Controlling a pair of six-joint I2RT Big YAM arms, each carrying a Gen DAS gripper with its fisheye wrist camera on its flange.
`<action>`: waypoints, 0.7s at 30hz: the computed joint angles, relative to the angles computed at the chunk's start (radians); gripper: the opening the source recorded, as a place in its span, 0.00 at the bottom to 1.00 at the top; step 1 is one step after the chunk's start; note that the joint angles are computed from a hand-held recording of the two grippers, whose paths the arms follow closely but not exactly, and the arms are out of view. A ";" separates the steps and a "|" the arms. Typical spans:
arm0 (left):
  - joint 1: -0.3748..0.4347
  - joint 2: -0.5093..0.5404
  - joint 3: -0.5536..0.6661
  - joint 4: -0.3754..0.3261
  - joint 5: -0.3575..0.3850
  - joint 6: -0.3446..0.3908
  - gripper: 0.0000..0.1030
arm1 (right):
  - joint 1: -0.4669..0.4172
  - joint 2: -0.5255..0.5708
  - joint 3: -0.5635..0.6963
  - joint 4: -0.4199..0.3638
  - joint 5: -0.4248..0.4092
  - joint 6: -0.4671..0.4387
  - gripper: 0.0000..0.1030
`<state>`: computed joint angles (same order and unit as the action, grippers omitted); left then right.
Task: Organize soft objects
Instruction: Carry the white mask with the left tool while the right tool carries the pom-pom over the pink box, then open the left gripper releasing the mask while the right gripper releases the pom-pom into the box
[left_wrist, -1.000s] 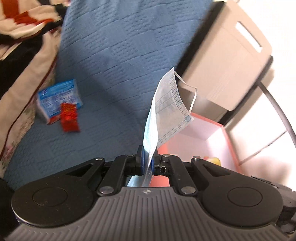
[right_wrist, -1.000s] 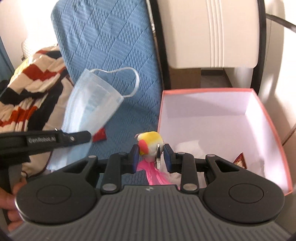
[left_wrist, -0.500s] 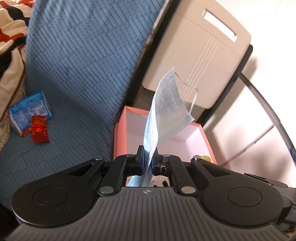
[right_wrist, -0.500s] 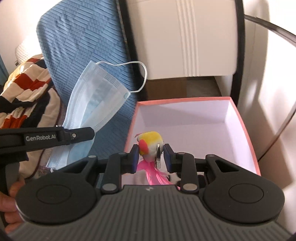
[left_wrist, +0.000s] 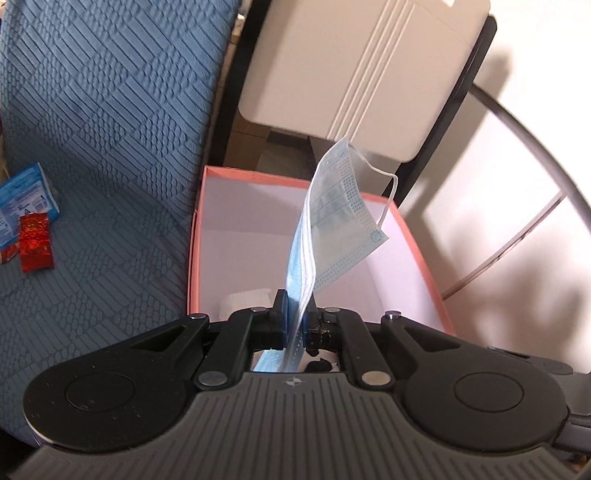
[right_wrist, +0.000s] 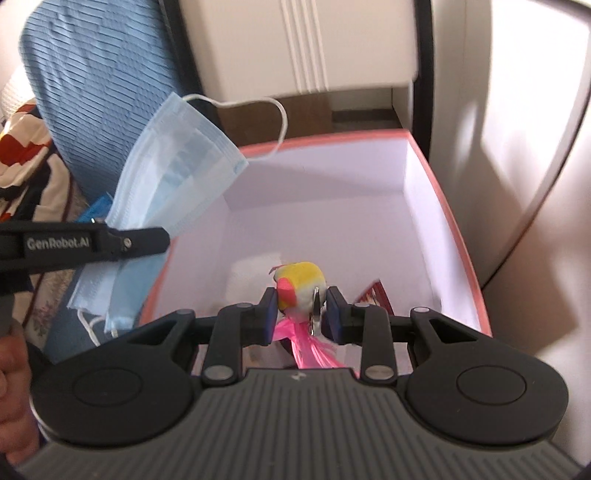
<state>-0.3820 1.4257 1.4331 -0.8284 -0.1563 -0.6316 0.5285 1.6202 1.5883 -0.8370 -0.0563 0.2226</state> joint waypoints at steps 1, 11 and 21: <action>0.000 0.008 0.002 -0.001 0.003 0.003 0.08 | -0.005 0.003 -0.006 0.000 -0.007 0.009 0.31; -0.016 0.116 0.074 -0.034 0.007 0.025 0.09 | -0.034 0.051 -0.042 -0.001 -0.032 0.018 0.32; -0.041 0.161 0.153 -0.111 -0.052 0.028 0.67 | -0.035 0.079 -0.015 -0.040 0.033 0.038 0.69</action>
<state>-0.4228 1.5871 1.5860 -0.9393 -0.2085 -0.6036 0.4938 1.6995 1.5729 -0.8768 -0.0231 0.2606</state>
